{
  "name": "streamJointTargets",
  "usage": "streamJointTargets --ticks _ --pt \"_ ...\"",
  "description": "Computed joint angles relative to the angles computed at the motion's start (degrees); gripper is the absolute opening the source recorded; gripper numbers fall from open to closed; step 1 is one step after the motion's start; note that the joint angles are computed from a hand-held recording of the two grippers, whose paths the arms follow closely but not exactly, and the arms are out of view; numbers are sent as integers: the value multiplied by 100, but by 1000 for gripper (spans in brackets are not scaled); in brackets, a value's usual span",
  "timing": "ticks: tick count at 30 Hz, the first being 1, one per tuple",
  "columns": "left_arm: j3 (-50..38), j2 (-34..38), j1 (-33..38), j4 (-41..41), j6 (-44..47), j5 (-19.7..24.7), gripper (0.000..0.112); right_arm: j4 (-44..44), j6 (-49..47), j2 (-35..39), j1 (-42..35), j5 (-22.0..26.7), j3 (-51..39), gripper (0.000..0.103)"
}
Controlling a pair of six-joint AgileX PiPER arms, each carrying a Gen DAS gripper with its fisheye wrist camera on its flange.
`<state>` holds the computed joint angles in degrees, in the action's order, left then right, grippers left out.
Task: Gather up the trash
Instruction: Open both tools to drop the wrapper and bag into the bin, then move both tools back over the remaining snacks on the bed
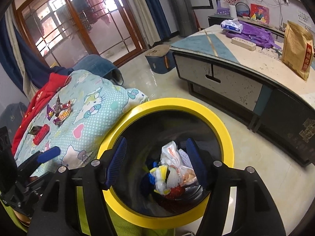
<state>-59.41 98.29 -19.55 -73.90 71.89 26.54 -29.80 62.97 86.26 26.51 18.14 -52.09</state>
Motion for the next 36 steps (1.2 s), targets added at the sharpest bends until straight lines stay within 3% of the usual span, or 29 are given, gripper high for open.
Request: streamJointTargets --ticks 7,14,36 --pt "150 -271 87 -248 189 -318 92 -1332 1425 -76 227 -64 -11 67" --pt "305 -493 259 -623 514 -441 92 -2135 2128 -130 511 92 -123 70" --pt "866 -1244 786 -2098 1899 -699 92 -2407 2287 94 1152 392 -716 72"
